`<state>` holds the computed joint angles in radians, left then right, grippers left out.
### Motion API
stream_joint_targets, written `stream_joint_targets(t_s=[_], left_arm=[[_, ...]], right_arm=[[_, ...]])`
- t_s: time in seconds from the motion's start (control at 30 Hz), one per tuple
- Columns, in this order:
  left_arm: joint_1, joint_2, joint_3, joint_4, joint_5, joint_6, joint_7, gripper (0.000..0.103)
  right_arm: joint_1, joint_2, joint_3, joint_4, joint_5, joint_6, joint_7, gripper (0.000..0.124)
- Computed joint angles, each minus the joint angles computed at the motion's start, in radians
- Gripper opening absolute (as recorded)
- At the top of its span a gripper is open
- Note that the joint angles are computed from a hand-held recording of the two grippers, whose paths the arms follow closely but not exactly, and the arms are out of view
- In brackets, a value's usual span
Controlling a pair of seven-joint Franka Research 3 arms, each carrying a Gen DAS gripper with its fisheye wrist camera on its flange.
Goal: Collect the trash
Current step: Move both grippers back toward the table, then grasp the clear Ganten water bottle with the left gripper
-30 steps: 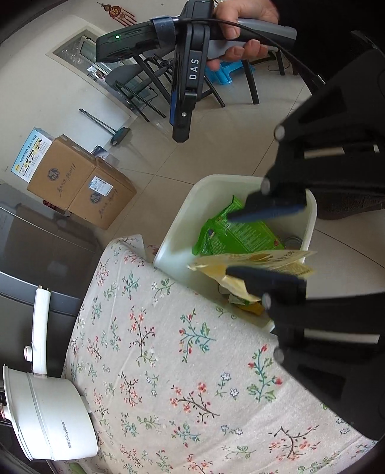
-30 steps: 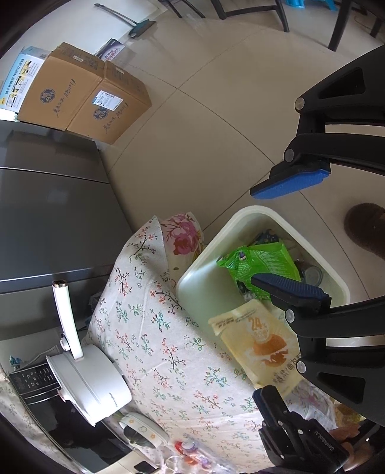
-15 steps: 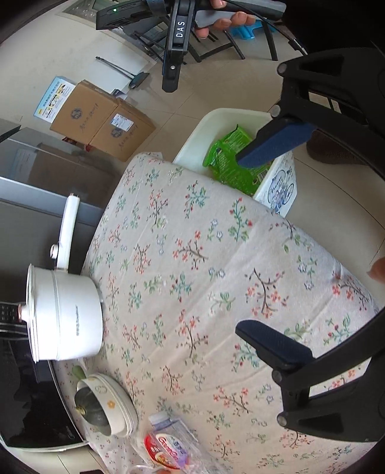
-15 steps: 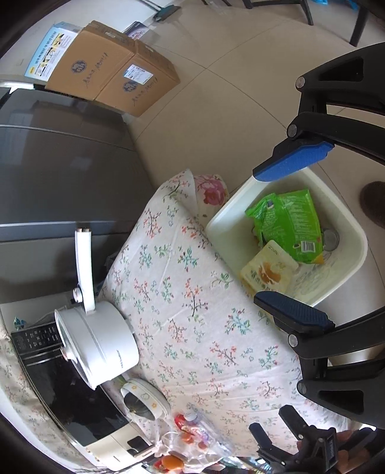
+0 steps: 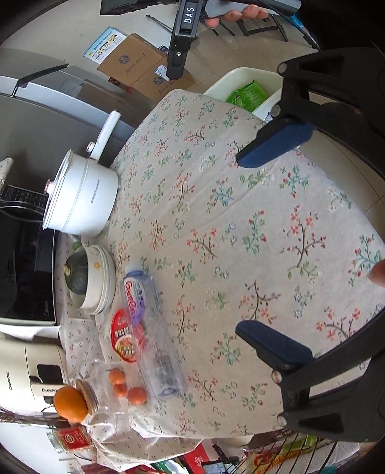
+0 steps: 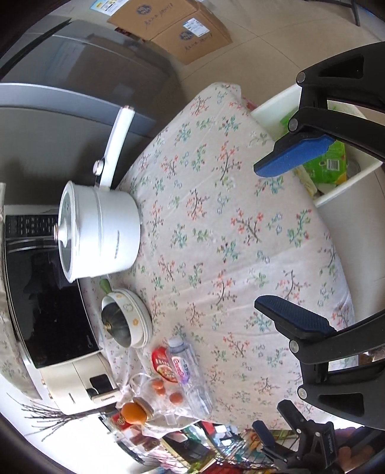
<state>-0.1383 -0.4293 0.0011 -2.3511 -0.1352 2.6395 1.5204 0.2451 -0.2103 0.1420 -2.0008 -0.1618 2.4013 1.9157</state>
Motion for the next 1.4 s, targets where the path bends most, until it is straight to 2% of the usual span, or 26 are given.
stream_joint_targets(t_s=[0.1, 0.2, 0.27, 0.37, 0.4, 0.5, 0.63, 0.77, 0.83, 0.93, 1.07, 1.13, 1.2, 1.27, 1.4], left_arm=[[0.017, -0.025, 0.027, -0.025, 0.022, 0.023, 0.054, 0.102], [0.039, -0.015, 0.046, -0.017, 0.057, 0.031, 0.112, 0.102], [0.035, 0.01, 0.072, 0.013, 0.055, 0.032, 0.186, 0.102], [0.032, 0.084, 0.103, 0.098, 0.02, 0.016, 0.298, 0.102], [0.035, 0.119, 0.106, 0.135, 0.005, 0.008, 0.338, 0.102], [0.033, 0.248, 0.118, 0.278, -0.046, -0.072, 0.509, 0.102], [0.081, 0.445, 0.056, 0.498, 0.112, -0.2, 0.584, 0.102], [0.113, 0.582, 0.002, 0.655, 0.238, -0.318, 0.631, 0.097], [0.129, 0.63, -0.018, 0.716, 0.274, -0.372, 0.62, 0.097], [0.16, 0.672, -0.049, 0.778, 0.287, -0.454, 0.597, 0.085], [0.182, 0.667, -0.077, 0.77, 0.321, -0.478, 0.523, 0.083], [0.184, 0.653, -0.081, 0.758, 0.332, -0.514, 0.469, 0.077], [0.2, 0.64, -0.092, 0.76, 0.265, -0.587, 0.435, 0.065], [0.226, 0.605, -0.099, 0.731, 0.144, -0.615, 0.393, 0.065], [0.235, 0.496, -0.092, 0.575, 0.022, -0.547, 0.224, 0.065]], right_arm=[[0.038, 0.048, 0.017, 0.055, 0.03, -0.023, -0.041, 0.084], [0.073, 0.087, 0.009, 0.06, 0.086, 0.026, -0.118, 0.087], [0.088, 0.13, -0.001, 0.07, 0.134, 0.043, -0.183, 0.087], [0.099, 0.229, -0.013, 0.156, 0.136, -0.004, -0.22, 0.087], [0.101, 0.247, -0.02, 0.167, 0.143, 0.016, -0.236, 0.087], [0.104, 0.289, -0.042, 0.205, 0.116, 0.041, -0.243, 0.087], [0.101, 0.304, -0.066, 0.221, 0.074, 0.065, -0.262, 0.087], [0.083, 0.304, -0.079, 0.219, 0.1, 0.066, -0.296, 0.087], [0.076, 0.301, -0.084, 0.212, 0.099, 0.055, -0.298, 0.087], [0.066, 0.298, -0.087, 0.209, 0.11, 0.037, -0.303, 0.087], [0.05, 0.28, -0.09, 0.198, 0.148, 0.048, -0.29, 0.087], [0.043, 0.266, -0.089, 0.19, 0.185, 0.051, -0.296, 0.087], [0.038, 0.247, -0.087, 0.177, 0.208, 0.058, -0.302, 0.087], [0.035, 0.226, -0.084, 0.159, 0.222, 0.067, -0.307, 0.087], [0.029, 0.195, -0.078, 0.135, 0.248, 0.078, -0.317, 0.087]])
